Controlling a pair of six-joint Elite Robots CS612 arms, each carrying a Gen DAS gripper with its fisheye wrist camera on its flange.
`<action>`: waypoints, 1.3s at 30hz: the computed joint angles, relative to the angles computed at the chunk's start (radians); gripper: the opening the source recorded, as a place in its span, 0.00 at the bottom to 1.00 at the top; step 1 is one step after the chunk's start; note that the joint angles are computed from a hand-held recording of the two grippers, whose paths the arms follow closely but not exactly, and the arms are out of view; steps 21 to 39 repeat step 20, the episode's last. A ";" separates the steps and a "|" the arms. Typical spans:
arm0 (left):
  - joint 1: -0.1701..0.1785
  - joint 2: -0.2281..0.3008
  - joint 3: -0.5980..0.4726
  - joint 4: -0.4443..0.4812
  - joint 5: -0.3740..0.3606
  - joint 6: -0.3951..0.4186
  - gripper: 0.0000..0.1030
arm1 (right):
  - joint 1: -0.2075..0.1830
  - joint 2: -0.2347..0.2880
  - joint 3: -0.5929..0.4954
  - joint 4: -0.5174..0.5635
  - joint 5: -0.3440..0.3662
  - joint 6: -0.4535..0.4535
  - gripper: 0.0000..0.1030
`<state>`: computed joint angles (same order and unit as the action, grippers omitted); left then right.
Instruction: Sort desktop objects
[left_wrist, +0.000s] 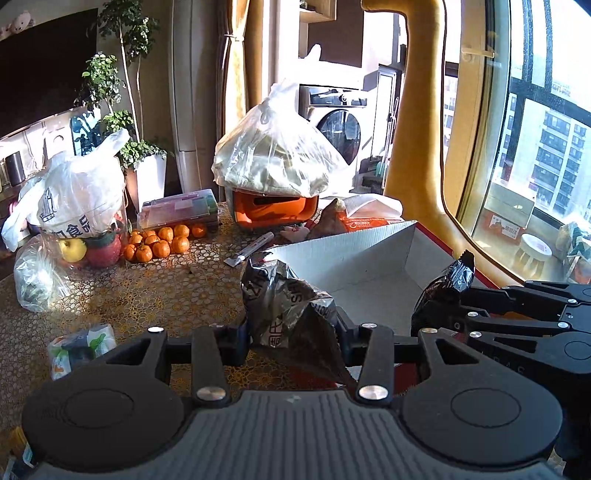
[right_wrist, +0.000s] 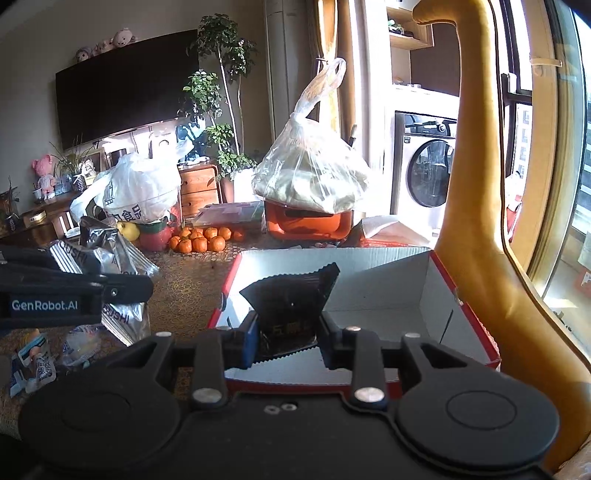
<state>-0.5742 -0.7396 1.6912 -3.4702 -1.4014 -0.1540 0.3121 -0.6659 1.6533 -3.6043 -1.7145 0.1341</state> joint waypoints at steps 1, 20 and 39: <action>-0.001 0.003 -0.011 0.012 -0.005 0.006 0.42 | -0.005 -0.001 0.000 0.003 0.003 -0.007 0.31; 0.006 0.074 -0.203 0.274 -0.136 0.155 0.42 | -0.073 0.008 -0.031 0.116 0.051 -0.108 0.31; 0.006 0.074 -0.203 0.274 -0.136 0.155 0.42 | -0.073 0.008 -0.031 0.116 0.051 -0.108 0.31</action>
